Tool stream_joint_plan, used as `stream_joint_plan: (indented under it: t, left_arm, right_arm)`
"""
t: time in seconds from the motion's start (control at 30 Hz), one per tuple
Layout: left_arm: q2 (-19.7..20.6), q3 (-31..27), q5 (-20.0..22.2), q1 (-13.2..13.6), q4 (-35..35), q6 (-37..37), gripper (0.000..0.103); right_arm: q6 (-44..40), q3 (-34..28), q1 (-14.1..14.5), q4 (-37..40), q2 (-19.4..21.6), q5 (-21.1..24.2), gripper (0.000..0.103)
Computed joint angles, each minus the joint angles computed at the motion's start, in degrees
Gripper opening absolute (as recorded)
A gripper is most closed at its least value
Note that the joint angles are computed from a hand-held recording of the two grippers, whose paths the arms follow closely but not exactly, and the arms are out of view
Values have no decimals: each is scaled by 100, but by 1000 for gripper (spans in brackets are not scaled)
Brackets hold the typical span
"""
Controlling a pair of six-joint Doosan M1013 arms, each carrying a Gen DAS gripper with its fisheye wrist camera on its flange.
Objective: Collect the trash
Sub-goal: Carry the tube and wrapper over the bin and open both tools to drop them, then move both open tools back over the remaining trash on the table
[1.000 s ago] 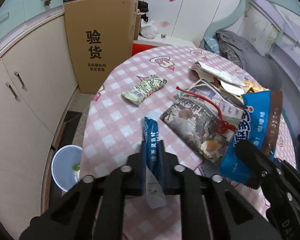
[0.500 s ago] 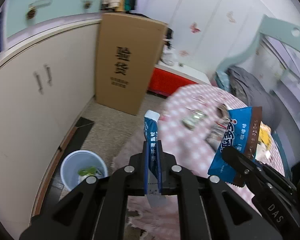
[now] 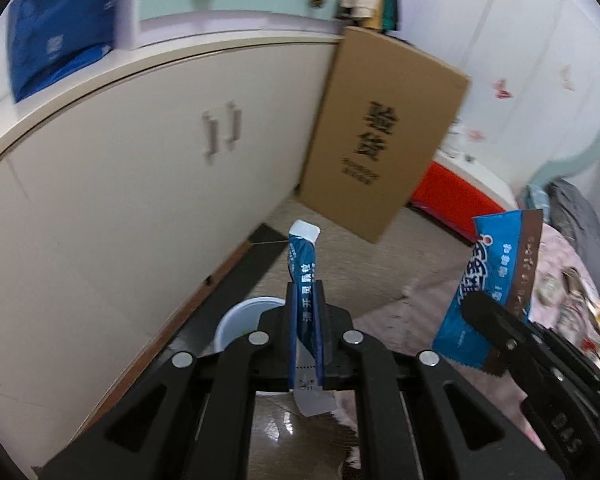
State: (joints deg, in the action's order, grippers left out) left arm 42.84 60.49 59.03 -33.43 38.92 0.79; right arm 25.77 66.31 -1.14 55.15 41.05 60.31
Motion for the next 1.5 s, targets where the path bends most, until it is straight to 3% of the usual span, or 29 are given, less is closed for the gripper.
stream_joint_plan:
  t: [0.03,0.1,0.13,0.27,0.57,1.17,1.23,1.3,1.5]
  left_arm:
    - [7,22,105,40,-49,5,7]
    - [-15,112,142,92,-115,-29,7]
    - [-20,152,126,125,-195,-22,7]
    - [-24,240,117,157,-334,65,7]
    - [157,-34,161,164,-445,383,7]
    - [571,-787,477,179,-453,945,10]
    - [645,-901,576,211,-571,1020,18]
    - [721,-1009,778,252,-719,1008,66]
    - [617,-804,695,251,-778,816,67]
  right_arm:
    - [92,-58,60,-110,72,-22,15]
    - [404,-178,145,-409,199,-30,36]
    - [492,-192,168,-484,236,-57,52]
    - [687,-171,180,-639,286,-75,53]
    - [405,170,83,-480,43,-643,59]
    - [10,438,-125,533,-125,-1512,64]
    - [78,413,-133,501,-111,-1538,64]
    - [178,370,-145,447,-82,-1490,64]
    - [318,366,-177,321,-84,-1404,64]
